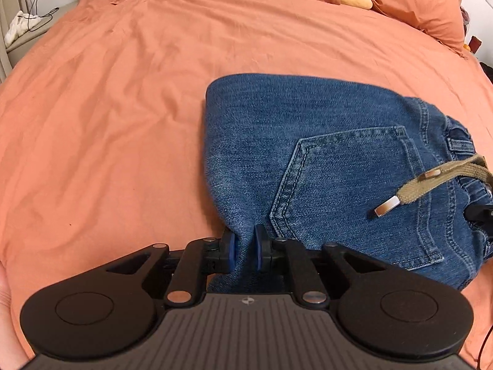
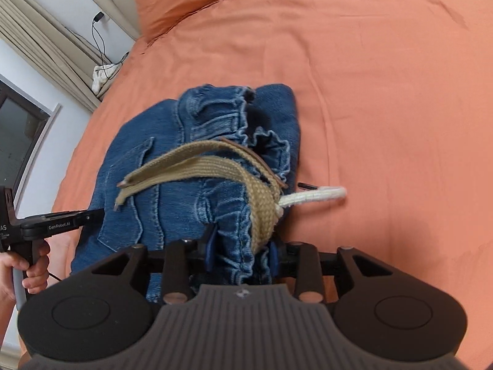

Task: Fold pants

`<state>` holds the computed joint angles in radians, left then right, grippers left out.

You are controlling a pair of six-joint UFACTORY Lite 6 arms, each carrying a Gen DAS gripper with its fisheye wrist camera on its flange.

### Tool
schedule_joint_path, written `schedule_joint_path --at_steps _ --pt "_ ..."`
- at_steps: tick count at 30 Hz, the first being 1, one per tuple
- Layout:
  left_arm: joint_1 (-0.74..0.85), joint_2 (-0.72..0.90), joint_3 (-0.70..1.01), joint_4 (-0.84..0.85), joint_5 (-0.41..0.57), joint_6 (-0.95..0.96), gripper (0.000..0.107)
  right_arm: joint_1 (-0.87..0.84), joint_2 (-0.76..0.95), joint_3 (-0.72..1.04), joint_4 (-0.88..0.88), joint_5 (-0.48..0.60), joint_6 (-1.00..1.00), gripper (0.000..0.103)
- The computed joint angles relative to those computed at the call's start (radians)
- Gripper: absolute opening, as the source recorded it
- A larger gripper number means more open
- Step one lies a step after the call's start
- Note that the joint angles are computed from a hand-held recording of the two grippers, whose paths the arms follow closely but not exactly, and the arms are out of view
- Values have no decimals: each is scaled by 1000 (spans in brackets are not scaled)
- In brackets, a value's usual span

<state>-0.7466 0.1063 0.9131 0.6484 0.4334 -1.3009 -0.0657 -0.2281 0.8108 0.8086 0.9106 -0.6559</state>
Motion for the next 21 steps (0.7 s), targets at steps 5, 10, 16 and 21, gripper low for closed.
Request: schedule_joint_path --at_steps 5,10,16,21 --pt "-148 54 90 154 256 -196 37 63 -25 16 -94 -48 82 46" --pt "-355 97 254 168 629 -325 51 201 -134 40 -322 -105 217 57" --pt "-608 93 459 183 941 -366 53 388 -348 115 -619 -69 453 70" --pt "-783 196 744 205 1178 -319 63 575 -507 263 -836 38 638 78"
